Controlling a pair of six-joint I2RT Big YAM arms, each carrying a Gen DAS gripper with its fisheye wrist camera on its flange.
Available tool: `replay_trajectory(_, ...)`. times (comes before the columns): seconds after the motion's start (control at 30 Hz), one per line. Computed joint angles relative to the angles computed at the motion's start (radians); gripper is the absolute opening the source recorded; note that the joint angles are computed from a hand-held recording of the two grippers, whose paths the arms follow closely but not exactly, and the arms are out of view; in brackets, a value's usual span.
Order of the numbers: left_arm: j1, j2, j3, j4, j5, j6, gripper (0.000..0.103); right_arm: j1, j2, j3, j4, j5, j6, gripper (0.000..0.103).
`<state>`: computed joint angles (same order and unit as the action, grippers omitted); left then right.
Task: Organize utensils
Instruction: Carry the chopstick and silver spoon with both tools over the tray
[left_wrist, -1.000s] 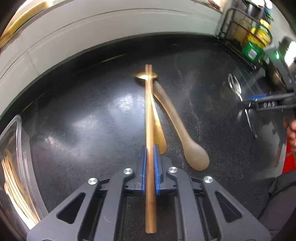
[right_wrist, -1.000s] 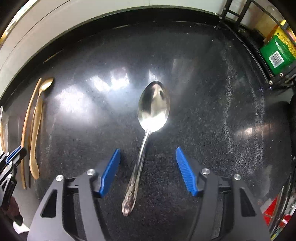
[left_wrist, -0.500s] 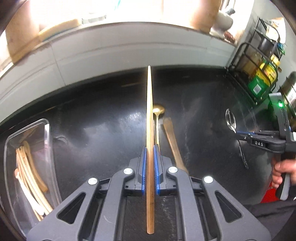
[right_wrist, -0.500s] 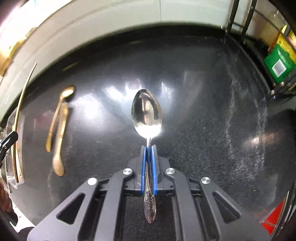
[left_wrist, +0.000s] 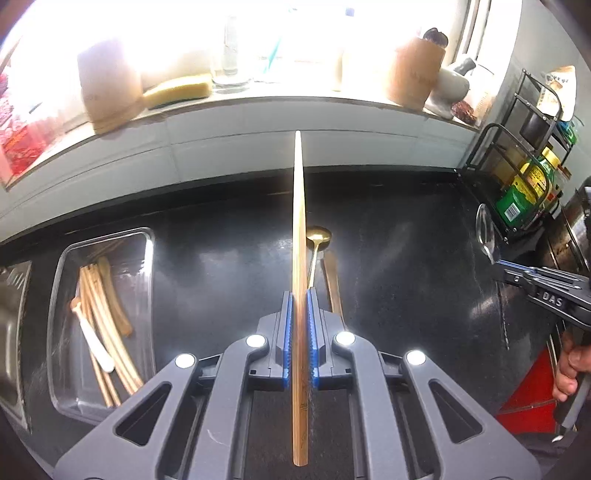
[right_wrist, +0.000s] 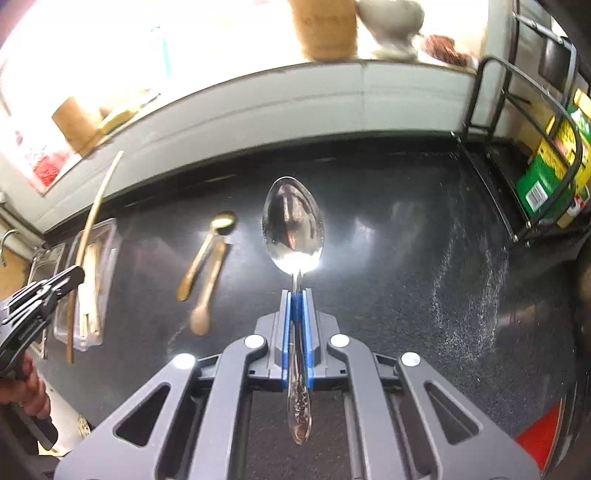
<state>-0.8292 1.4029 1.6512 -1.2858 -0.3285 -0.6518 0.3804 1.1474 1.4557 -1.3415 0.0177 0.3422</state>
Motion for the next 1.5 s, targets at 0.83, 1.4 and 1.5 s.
replay_trajectory(0.83,-0.037,-0.136,-0.089,-0.101,-0.087,-0.154,0.007,0.185,0.05,0.1,-0.013,0.037,-0.004,0.007)
replay_trajectory(1.4,0.255,-0.405,-0.313,-0.187,-0.045,-0.188,0.007,0.482,0.461,0.528,-0.036,-0.018,-0.023,0.007)
replay_trajectory(1.5,0.31,-0.432,-0.331,-0.194,-0.029,-0.161,0.007,0.514,0.554,0.642,-0.061,-0.056,-0.033,0.007)
